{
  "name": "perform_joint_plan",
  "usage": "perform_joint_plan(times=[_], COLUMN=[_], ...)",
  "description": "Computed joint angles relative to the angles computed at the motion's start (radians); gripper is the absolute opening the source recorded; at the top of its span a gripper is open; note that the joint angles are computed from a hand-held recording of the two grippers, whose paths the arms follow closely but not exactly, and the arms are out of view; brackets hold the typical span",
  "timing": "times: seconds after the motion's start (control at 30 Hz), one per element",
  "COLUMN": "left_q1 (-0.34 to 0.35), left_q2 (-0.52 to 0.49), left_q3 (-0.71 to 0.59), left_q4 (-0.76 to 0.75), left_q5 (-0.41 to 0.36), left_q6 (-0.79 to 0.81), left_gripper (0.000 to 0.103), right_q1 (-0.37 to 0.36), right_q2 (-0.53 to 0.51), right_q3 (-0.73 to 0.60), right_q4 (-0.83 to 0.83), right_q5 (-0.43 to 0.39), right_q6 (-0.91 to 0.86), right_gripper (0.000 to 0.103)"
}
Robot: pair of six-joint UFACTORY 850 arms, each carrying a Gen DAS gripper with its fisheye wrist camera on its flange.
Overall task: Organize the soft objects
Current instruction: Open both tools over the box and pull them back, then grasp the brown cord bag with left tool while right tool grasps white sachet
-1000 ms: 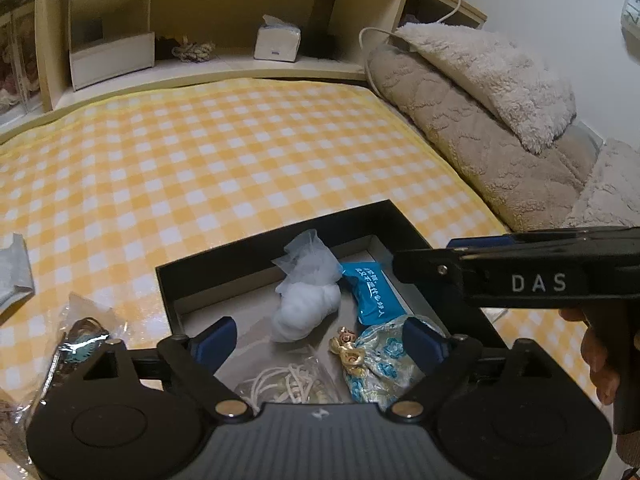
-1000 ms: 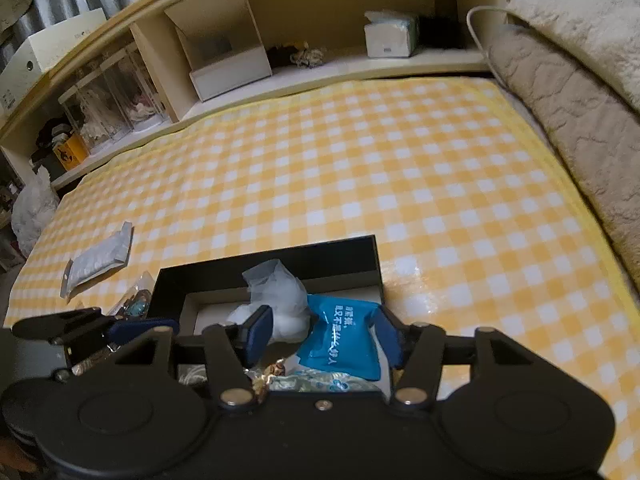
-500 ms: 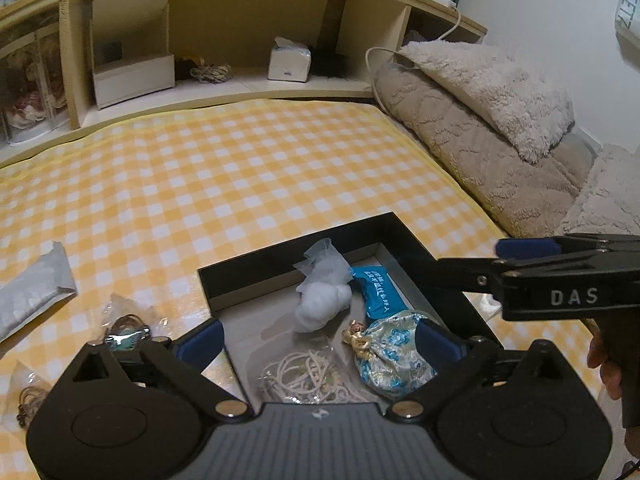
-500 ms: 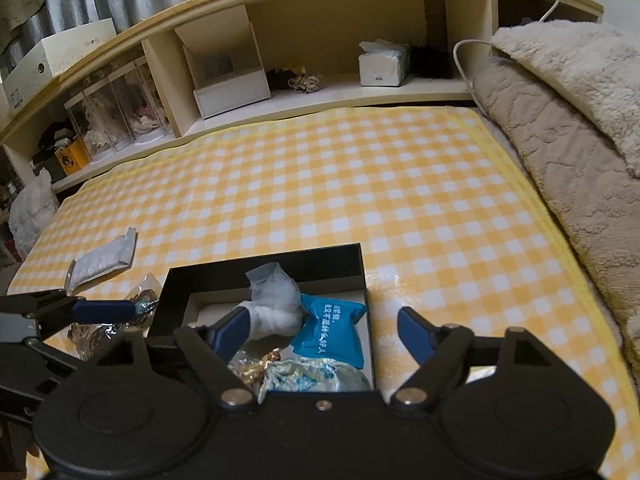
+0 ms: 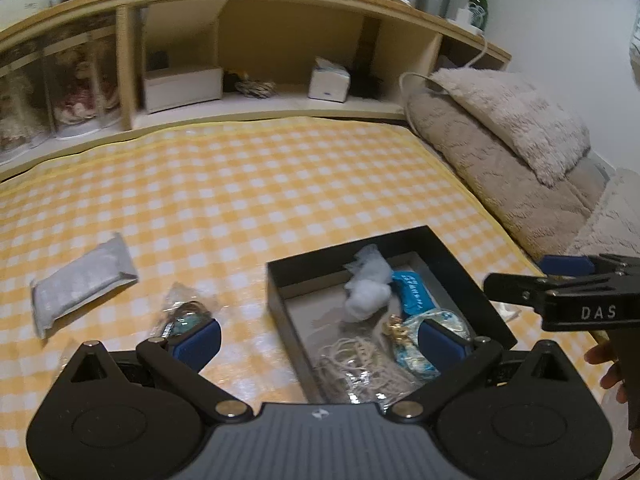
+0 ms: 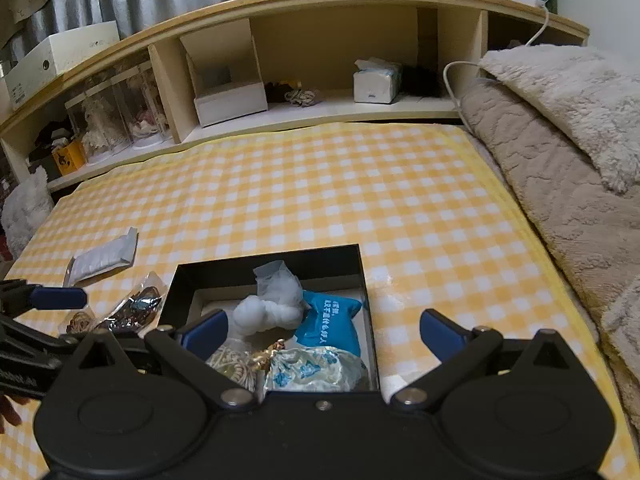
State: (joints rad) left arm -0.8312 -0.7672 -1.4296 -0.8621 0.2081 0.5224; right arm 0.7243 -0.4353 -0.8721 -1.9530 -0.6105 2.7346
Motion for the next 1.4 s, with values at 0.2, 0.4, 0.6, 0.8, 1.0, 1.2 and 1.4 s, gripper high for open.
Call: perform_joint_plan(times=[0.2, 0.4, 0.6, 0.8, 1.0, 1.2, 1.4], left_q1=[0.018, 0.038, 0.061, 0.09, 0.124, 0.148, 0.159], left_q2=[0.051, 0.105, 0.154, 0.194, 0.212, 0.199, 0.171], left_q3=[0.075, 0.155, 0.223, 0.285, 0.329, 0.341, 0.34], left_q4=[0.088, 0.193, 0.178, 0.156, 0.173, 0.15, 0.182], left_q5=[0.04, 0.095, 0.14, 0.174, 0.191, 0.201, 0.221], left_q6=[-0.104, -0.219, -0.216, -0.204, -0.251, -0.305, -0.344], left_gripper=[0.103, 0.103, 0.103, 0.103, 0.103, 0.103, 0.103], right_q1=[0.02, 0.048, 0.078, 0.104, 0.125, 0.148, 0.165], right_q2=[-0.001, -0.005, -0.038, -0.081, -0.129, -0.182, -0.235], right_q3=[0.002, 0.003, -0.043, -0.097, -0.149, -0.207, -0.262], right_q4=[0.04, 0.016, 0.009, -0.037, -0.107, -0.18, -0.253], right_q5=[-0.021, -0.068, -0.068, -0.059, -0.033, -0.013, 0.01], right_q6=[-0.027, 0.006, -0.024, -0.028, -0.001, 0.023, 0.051], right_gripper=[0.103, 0.103, 0.103, 0.103, 0.103, 0.103, 0.103])
